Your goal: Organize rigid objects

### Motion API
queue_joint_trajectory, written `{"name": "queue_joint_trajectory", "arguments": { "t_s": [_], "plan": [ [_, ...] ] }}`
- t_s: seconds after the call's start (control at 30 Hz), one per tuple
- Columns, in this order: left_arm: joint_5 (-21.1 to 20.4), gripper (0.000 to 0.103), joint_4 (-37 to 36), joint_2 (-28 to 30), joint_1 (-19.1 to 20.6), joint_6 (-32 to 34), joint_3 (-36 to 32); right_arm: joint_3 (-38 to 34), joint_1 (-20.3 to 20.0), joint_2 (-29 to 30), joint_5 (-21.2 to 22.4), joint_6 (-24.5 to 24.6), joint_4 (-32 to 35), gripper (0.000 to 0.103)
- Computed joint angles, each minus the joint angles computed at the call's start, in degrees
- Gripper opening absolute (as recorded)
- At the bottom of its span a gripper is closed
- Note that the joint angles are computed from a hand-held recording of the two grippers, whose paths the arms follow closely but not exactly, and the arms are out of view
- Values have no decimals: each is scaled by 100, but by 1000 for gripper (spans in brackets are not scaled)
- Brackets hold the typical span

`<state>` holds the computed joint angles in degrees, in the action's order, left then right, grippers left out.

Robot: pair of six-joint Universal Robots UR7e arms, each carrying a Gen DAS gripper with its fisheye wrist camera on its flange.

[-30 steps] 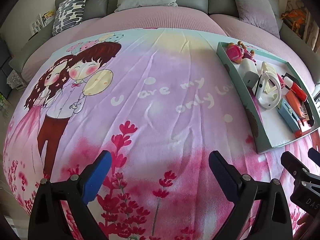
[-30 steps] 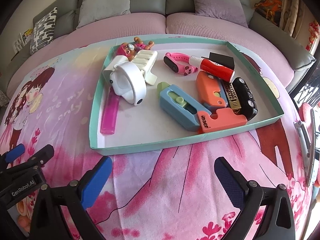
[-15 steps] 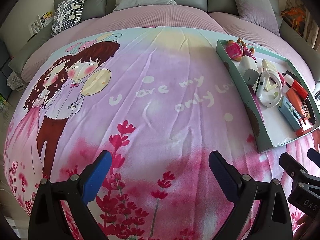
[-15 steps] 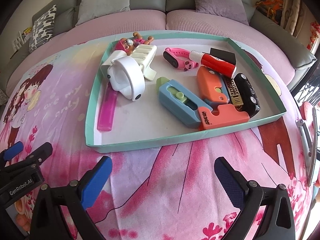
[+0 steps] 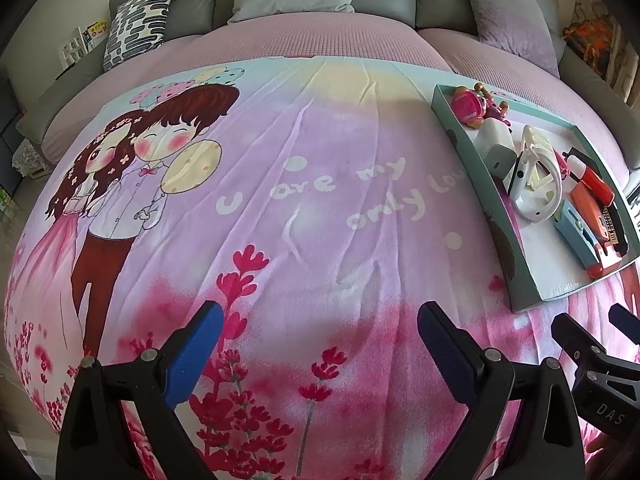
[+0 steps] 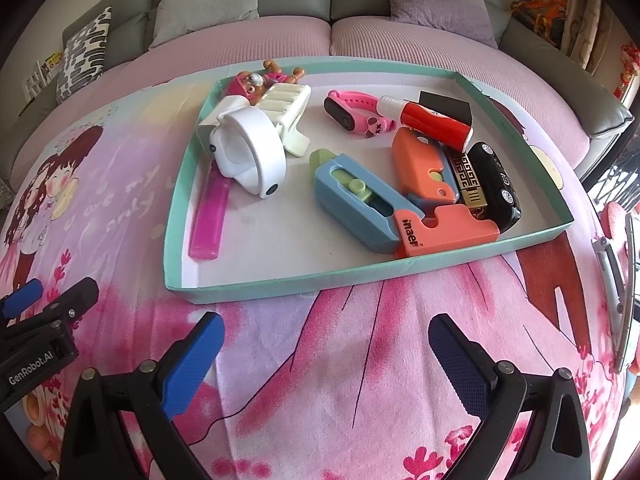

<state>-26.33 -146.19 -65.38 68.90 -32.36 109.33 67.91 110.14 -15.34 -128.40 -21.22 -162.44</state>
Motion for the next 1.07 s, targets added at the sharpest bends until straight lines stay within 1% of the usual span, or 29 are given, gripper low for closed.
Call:
{"name": "queue_joint_trajectory", "arguments": {
  "t_s": [0.7,0.97,1.07],
  "plan": [
    [22,98,298,7,15,-141,-55,-3,-14,9,-18,12,-2,103],
    [45,98,51,15,6,-4,-5,5,-19,10,-21,7,-8,103],
    [17,98,65,23,20,-14,-25,0,-18,12,-21,8,-3,103]
  ]
}}
